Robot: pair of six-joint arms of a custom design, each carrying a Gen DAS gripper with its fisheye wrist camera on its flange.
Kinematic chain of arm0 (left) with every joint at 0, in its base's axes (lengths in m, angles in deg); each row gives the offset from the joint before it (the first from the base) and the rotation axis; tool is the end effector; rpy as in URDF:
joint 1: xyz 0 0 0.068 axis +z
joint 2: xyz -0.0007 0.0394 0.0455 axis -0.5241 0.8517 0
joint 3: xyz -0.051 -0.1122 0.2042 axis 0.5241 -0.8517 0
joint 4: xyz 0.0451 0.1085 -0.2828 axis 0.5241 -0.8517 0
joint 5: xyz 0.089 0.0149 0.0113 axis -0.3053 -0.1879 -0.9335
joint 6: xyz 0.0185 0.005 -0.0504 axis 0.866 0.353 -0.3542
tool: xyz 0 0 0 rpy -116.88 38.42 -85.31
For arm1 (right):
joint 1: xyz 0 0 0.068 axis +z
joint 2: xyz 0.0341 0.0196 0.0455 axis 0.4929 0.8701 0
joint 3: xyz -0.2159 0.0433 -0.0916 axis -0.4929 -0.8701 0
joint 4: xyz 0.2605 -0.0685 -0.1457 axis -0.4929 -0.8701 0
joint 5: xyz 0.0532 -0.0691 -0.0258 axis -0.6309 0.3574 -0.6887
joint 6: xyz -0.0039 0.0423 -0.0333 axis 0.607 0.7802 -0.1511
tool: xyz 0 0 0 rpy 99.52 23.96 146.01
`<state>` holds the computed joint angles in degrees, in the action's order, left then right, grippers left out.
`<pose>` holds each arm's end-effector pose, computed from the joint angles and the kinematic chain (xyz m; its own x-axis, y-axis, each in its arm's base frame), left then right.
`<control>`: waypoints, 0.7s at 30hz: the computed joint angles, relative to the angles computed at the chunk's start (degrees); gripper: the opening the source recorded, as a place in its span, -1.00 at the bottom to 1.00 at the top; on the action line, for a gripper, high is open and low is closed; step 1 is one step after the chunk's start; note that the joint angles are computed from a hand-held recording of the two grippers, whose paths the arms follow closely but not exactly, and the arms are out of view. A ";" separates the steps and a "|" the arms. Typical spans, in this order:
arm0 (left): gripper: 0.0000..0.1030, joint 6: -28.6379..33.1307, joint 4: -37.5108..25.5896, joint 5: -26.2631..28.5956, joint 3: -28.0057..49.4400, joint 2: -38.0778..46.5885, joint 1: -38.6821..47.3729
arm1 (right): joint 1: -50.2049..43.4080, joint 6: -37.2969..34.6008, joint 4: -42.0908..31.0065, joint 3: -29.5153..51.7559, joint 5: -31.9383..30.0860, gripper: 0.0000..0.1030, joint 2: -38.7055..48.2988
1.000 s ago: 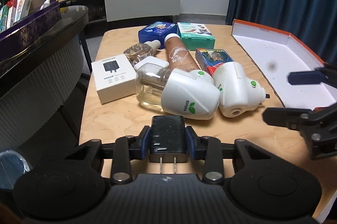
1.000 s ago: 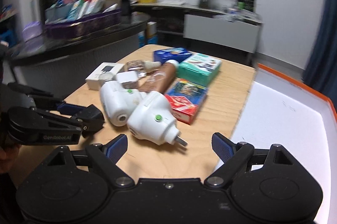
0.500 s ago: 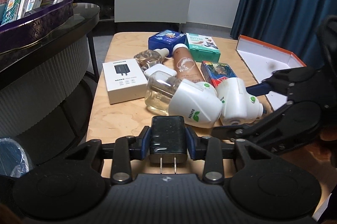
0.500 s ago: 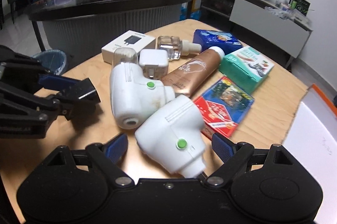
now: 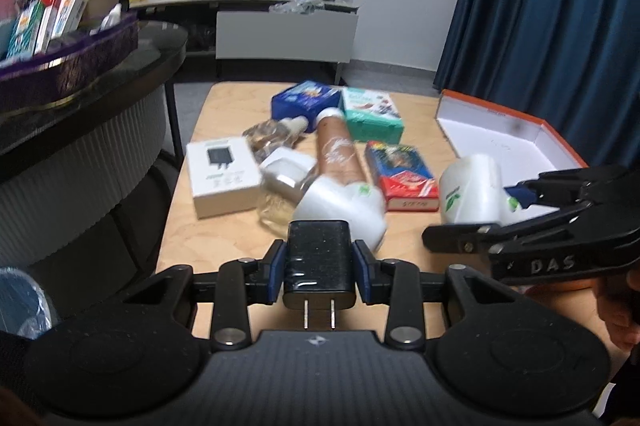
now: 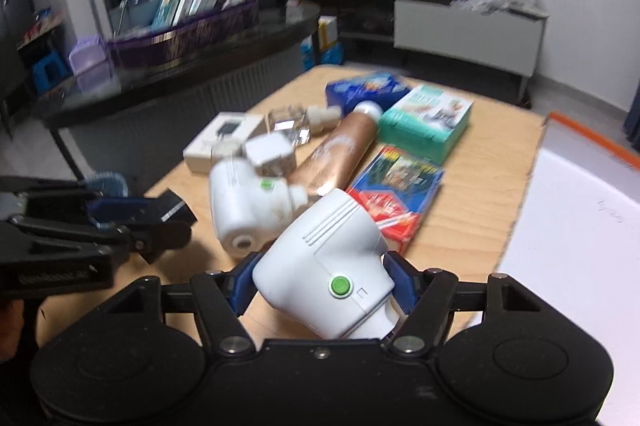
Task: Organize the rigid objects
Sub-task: 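Carry the black charger and white diffuser with both tools over the white box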
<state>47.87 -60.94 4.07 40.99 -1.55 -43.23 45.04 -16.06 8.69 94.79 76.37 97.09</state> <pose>0.2509 -0.0598 0.1019 -0.6027 0.1740 -0.7788 0.3960 0.9125 -0.1025 0.2823 0.0794 0.1057 -0.6383 -0.1076 -0.7622 -0.2456 0.9669 0.0692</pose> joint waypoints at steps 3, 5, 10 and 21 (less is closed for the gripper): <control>-0.29 -1.07 -1.29 -1.45 -0.40 -3.22 -1.98 | -0.46 1.58 -2.04 -3.51 2.26 0.54 -8.58; -0.29 -1.88 -2.19 -2.20 0.06 -4.45 -3.32 | -1.38 2.46 -3.91 -5.99 3.78 0.54 -14.71; -0.29 -4.38 -2.39 -5.91 0.94 -6.67 -7.83 | -6.08 4.28 -11.94 -10.00 5.52 0.54 -28.34; -0.29 -7.60 -1.24 -8.62 12.16 4.23 -19.00 | -17.06 4.59 -19.10 -12.68 4.13 0.54 -40.70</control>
